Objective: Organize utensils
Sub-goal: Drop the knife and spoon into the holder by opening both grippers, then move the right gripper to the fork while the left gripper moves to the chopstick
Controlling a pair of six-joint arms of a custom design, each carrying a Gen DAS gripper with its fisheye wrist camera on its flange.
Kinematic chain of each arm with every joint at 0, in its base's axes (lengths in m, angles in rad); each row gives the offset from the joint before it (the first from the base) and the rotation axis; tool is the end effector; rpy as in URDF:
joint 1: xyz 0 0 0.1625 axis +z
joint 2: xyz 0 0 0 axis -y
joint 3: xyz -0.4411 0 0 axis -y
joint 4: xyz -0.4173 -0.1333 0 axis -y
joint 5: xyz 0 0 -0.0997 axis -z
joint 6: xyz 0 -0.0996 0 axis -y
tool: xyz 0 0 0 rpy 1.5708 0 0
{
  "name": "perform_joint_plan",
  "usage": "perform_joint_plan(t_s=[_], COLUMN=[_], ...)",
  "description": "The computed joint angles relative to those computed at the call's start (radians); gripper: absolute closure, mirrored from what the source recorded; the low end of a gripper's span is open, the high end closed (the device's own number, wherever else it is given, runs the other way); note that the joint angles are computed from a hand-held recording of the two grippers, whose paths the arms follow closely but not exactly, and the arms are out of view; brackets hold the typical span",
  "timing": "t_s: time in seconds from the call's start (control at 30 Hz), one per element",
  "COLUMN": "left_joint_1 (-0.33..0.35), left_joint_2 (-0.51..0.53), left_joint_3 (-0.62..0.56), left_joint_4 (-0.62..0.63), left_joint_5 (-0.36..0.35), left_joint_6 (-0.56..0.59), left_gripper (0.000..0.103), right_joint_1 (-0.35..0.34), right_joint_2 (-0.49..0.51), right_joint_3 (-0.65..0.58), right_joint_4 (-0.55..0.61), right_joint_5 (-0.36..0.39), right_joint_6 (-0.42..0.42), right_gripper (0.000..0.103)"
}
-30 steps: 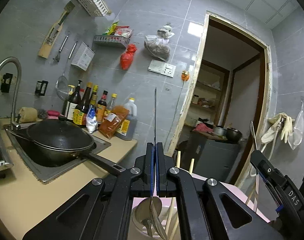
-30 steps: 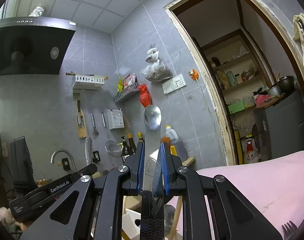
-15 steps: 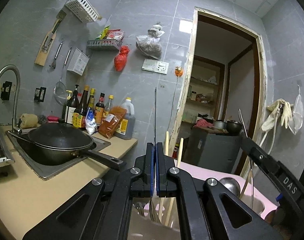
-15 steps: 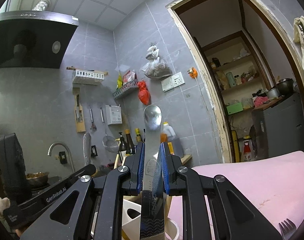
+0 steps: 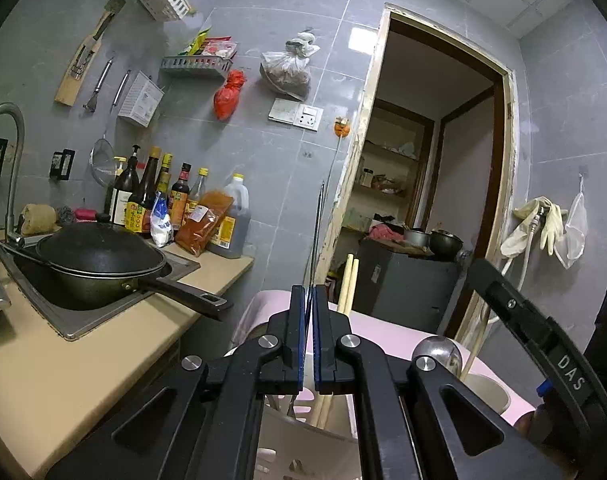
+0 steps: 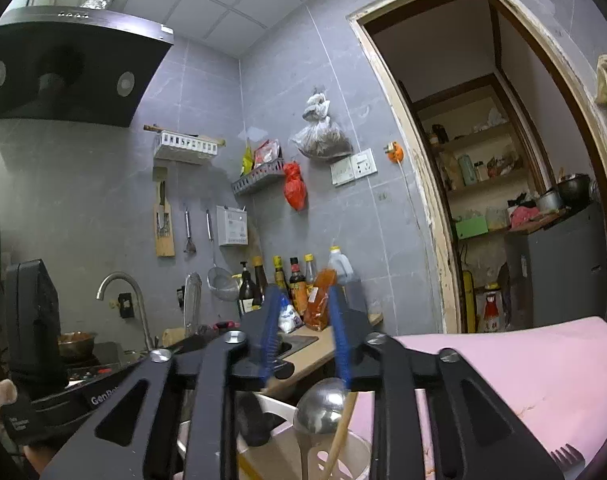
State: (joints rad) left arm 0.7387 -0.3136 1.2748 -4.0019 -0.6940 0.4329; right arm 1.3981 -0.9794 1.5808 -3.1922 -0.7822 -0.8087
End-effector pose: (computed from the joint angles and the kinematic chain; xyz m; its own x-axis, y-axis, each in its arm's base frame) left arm -0.3998 -0.6480 0.0492 -0.8730 -0.0097 -0.4877 0.4855 0.0792 -0.8707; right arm 0.0803 -0.7266 0.3408 -0.6162 -0.7005 0.3601 -0.5153 0.0128 -0.8569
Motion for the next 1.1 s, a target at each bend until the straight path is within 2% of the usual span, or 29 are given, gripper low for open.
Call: perform_joint_plan(t_s=[0.13, 0.17, 0.23, 0.3, 0.37, 0.43, 0.53, 0.6, 0.67, 0.7, 0.8, 0.83, 0.87, 0.93, 1.1], left_joint_1=[-0.003, -0.004, -0.006, -0.007, -0.011, -0.013, -0.025, -0.036, -0.047, -0.054, -0.072, -0.078, -0.083, -0.096, -0.124], left_joint_2=[-0.005, -0.006, -0.009, -0.011, -0.011, -0.013, -0.012, -0.007, -0.005, -0.001, 0.011, 0.015, 0.020, 0.032, 0.068], left_joint_3=[0.011, 0.011, 0.014, 0.014, 0.008, 0.014, 0.007, -0.004, -0.007, -0.012, -0.030, -0.036, -0.041, -0.054, -0.086], left_joint_4=[-0.008, -0.009, -0.004, 0.008, 0.016, 0.008, 0.014, 0.030, 0.043, 0.042, 0.038, 0.037, 0.037, 0.032, 0.059], left_joint_5=[-0.013, -0.015, -0.019, -0.019, -0.016, -0.026, -0.001, 0.030, 0.053, 0.067, 0.094, 0.101, 0.107, 0.118, 0.143], left_joint_6=[0.001, 0.004, -0.003, -0.011, -0.008, -0.019, -0.002, 0.009, 0.006, 0.015, 0.045, 0.052, 0.057, 0.075, 0.104], left_gripper=[0.101, 0.100, 0.100, 0.094, 0.074, 0.063, 0.063, 0.057, 0.042, 0.039, 0.030, 0.024, 0.017, 0.012, 0.007], right_joint_1=[-0.001, -0.001, 0.001, 0.004, 0.008, 0.009, 0.007, 0.005, 0.001, -0.002, -0.015, -0.021, -0.027, -0.036, -0.061], right_joint_2=[0.000, 0.000, 0.000, -0.002, -0.011, -0.019, -0.035, -0.048, -0.064, -0.070, -0.096, -0.107, -0.119, -0.137, -0.183], right_joint_3=[0.008, 0.010, 0.015, 0.020, 0.025, 0.029, 0.039, 0.047, 0.055, 0.059, 0.069, 0.073, 0.076, 0.082, 0.093], right_joint_4=[-0.044, -0.054, -0.083, -0.111, -0.128, -0.139, -0.168, -0.184, -0.200, -0.207, -0.215, -0.214, -0.210, -0.204, -0.188], right_joint_5=[0.005, 0.005, -0.003, -0.012, -0.037, -0.058, -0.094, -0.122, -0.146, -0.152, -0.159, -0.158, -0.158, -0.161, -0.186], right_joint_6=[0.015, 0.019, 0.025, 0.037, 0.045, 0.058, 0.068, 0.070, 0.078, 0.084, 0.100, 0.101, 0.097, 0.088, 0.056], right_gripper=[0.074, 0.071, 0.063, 0.049, 0.044, 0.035, 0.026, 0.021, 0.015, 0.009, 0.003, 0.001, 0.000, 0.000, 0.000])
